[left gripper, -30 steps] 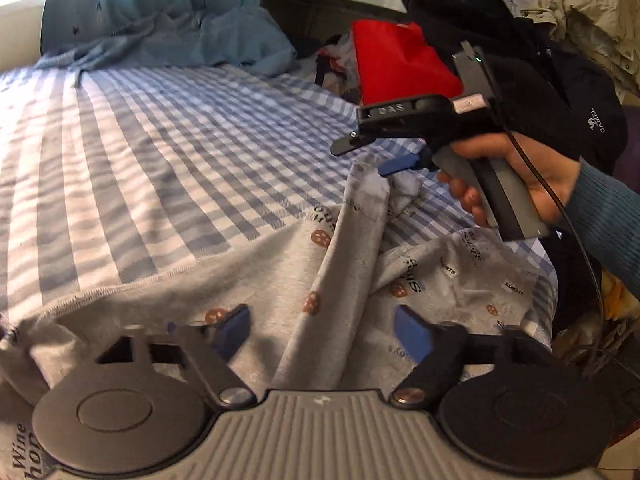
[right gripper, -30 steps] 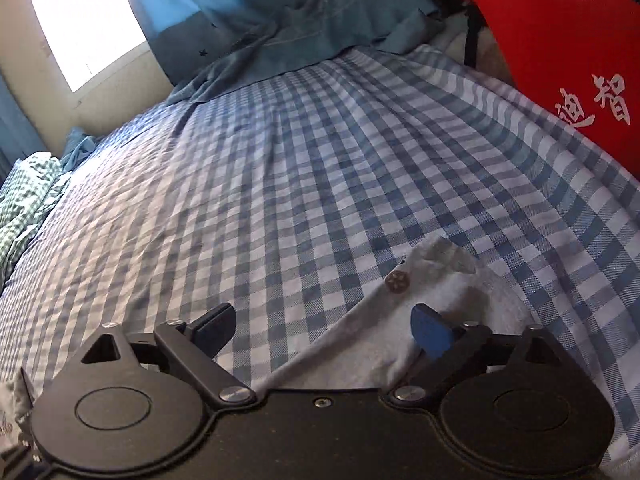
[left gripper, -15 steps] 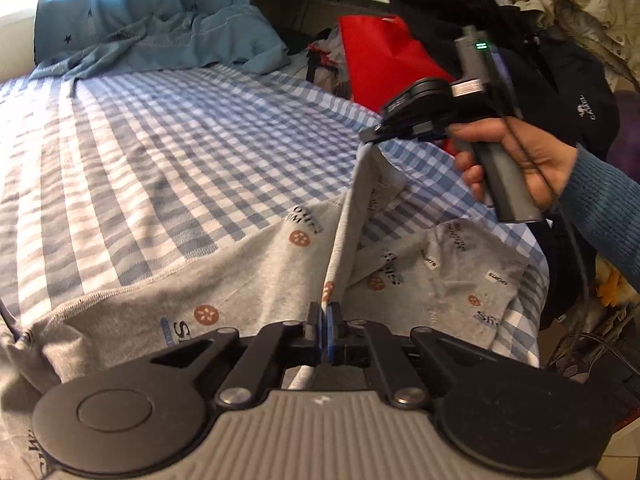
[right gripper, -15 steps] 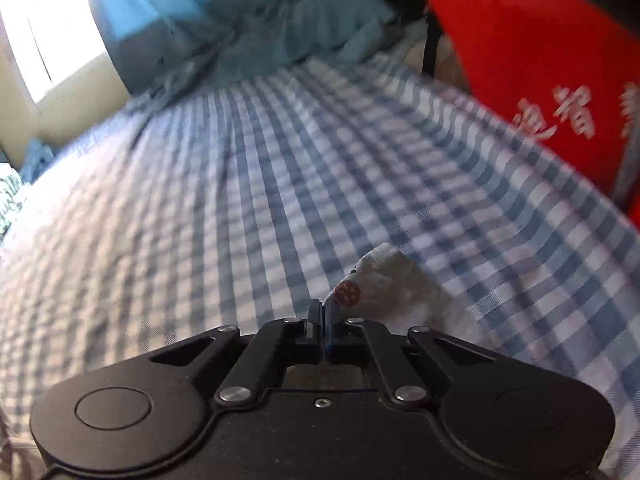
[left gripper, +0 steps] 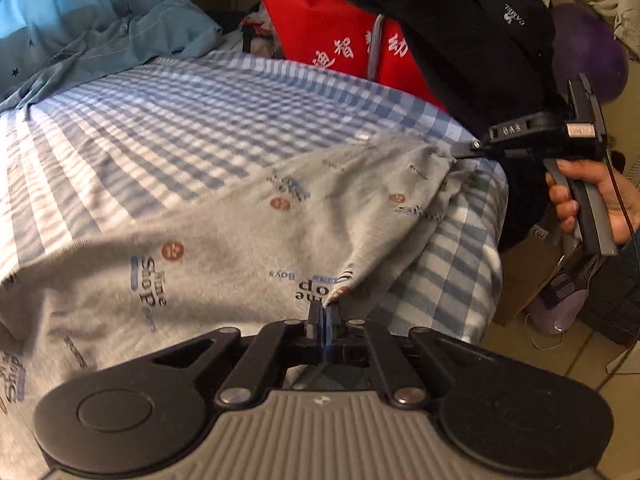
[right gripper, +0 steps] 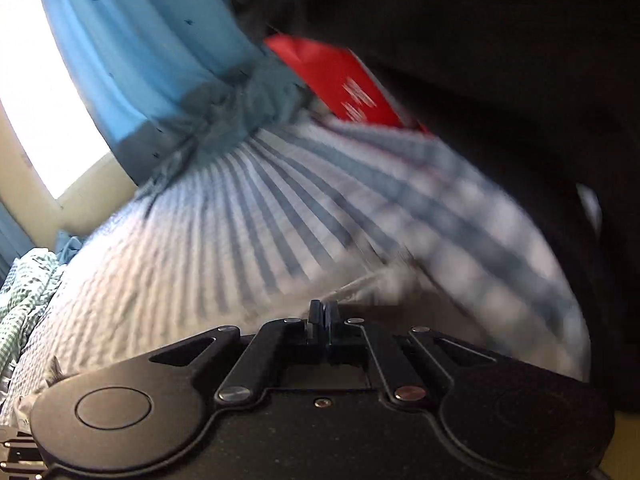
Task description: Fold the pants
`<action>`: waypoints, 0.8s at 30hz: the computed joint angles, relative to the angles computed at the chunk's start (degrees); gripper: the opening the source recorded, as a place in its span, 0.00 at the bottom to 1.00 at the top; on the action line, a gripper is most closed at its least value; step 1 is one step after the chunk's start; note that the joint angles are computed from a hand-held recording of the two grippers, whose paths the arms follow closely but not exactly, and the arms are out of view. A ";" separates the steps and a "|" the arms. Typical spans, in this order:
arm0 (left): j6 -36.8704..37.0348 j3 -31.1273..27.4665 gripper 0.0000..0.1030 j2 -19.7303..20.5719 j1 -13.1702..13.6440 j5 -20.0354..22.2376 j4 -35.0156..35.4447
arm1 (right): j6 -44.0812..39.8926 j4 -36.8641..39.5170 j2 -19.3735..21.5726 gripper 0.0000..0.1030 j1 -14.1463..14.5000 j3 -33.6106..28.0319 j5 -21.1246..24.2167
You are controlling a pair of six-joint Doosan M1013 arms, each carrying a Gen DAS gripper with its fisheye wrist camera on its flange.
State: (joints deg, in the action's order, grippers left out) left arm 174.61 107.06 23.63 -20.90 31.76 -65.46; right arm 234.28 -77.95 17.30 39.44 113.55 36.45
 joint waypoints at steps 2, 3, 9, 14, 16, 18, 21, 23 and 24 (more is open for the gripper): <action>-0.20 0.32 0.00 -0.01 0.17 -0.13 -0.78 | 8.74 -4.78 0.05 0.05 0.51 2.05 -0.53; -0.20 0.37 0.00 -0.09 0.16 -0.20 -1.08 | 13.17 -7.26 0.01 0.14 0.85 3.06 -0.40; 5.58 1.36 0.08 -0.52 -0.33 -2.35 -3.12 | 25.01 -15.12 0.05 0.38 -0.23 4.61 0.80; 15.24 4.08 0.23 -1.65 -2.35 -9.84 -6.73 | 23.05 -12.49 0.91 0.32 -3.41 3.45 -0.93; 15.21 4.36 0.21 -1.95 -2.97 -11.46 -5.35 | 19.94 -10.20 1.30 0.06 -3.98 2.59 -0.60; 16.61 4.76 0.07 -2.33 -3.57 -13.46 -6.46 | 20.44 -12.36 1.20 0.04 -3.74 2.54 0.85; 15.95 4.49 0.02 -2.44 -2.92 -10.98 -7.19 | 18.12 -14.16 0.69 0.03 -2.07 2.58 6.28; 16.51 4.49 0.02 -2.48 -2.66 -9.99 -7.59 | 15.76 -13.45 0.32 0.03 -0.84 2.86 9.21; 15.92 4.39 0.02 -2.36 -2.58 -9.54 -6.73 | 14.47 -12.69 0.22 0.03 -0.64 2.99 9.48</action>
